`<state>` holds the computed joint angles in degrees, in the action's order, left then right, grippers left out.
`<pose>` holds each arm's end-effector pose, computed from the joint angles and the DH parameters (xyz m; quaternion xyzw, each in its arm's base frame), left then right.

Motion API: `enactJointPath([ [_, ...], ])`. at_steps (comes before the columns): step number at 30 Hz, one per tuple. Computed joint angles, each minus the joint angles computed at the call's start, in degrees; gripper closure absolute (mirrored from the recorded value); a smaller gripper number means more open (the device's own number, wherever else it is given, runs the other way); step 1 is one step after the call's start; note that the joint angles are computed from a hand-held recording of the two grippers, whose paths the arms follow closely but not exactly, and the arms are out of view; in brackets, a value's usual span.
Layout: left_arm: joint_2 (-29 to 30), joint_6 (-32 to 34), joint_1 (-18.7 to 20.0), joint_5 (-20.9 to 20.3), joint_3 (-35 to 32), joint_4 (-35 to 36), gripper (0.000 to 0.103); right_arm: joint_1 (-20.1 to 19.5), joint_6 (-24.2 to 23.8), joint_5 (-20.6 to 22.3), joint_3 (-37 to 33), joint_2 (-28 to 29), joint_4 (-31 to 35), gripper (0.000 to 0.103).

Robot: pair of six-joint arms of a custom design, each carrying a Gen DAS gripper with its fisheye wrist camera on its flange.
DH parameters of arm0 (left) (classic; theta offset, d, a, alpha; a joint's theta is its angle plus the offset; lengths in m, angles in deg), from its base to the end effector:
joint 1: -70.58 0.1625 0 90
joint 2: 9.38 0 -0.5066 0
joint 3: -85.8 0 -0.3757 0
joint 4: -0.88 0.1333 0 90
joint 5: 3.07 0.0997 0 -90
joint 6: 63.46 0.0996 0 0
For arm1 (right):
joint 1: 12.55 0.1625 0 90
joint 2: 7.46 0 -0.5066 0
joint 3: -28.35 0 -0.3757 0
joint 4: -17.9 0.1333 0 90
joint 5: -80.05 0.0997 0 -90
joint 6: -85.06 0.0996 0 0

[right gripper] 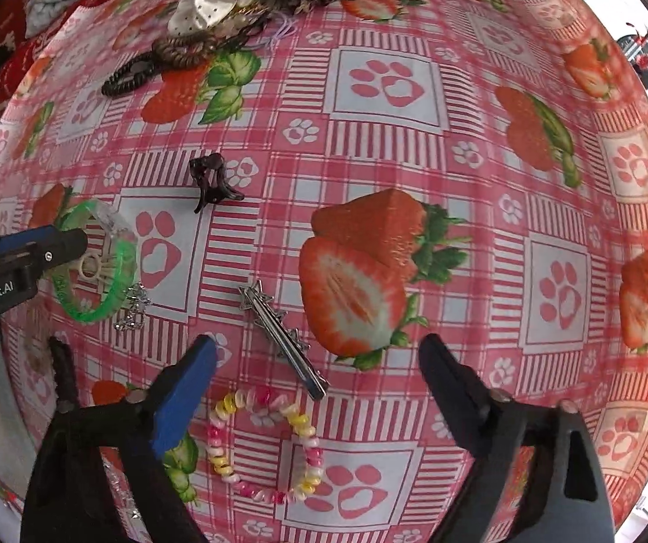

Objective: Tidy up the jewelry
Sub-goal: 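Grasp the green bangle with the left tool while the right tool grasps the silver hair clip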

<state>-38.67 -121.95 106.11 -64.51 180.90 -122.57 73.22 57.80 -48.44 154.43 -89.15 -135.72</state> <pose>-0.4101 -0.5152 -0.0596 0.0360 0.9326 -0.0484 0.3560 0.0371 -0.4655 0.3602 0.1319 -0.9231 0.0636 0.3556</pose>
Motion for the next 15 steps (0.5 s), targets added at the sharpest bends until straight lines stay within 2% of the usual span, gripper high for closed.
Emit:
enactJointPath([
  [1, 0.3, 0.6, -0.1, 0.2, -0.4, 0.3, 0.083, 0.1, -0.2, -0.7, 0.2, 0.4, -0.4, 0.030],
  [3, 0.6, 1.5, -0.1, -0.1, -0.8, 0.0, 0.085, 0.5, -0.9, -1.9, 0.8, 1.1, -2.1, 0.032],
  [6, 0.8, 1.8, 0.0, -0.3, -1.1, -0.5, 0.091, 1.1, -2.6, -2.0, 1.9, 1.4, -4.0, 0.042],
  [8, 0.7, 1.4, -0.2, -0.6, -0.8, -1.5, 0.091, 2.2, -2.8, -1.6, 2.9, 2.0, -5.2, 0.058],
  [10, 0.8, 1.7, -0.1, -0.7, -1.3, -1.9, 0.091, 3.1, -1.8, -1.0, 3.1, 2.0, -4.2, 0.081],
  [15, 0.1, 1.8, -0.9, -0.7, -0.9, -3.8, 0.091, 3.6, 1.1, 1.0, 2.9, 1.7, -3.0, 0.090],
])
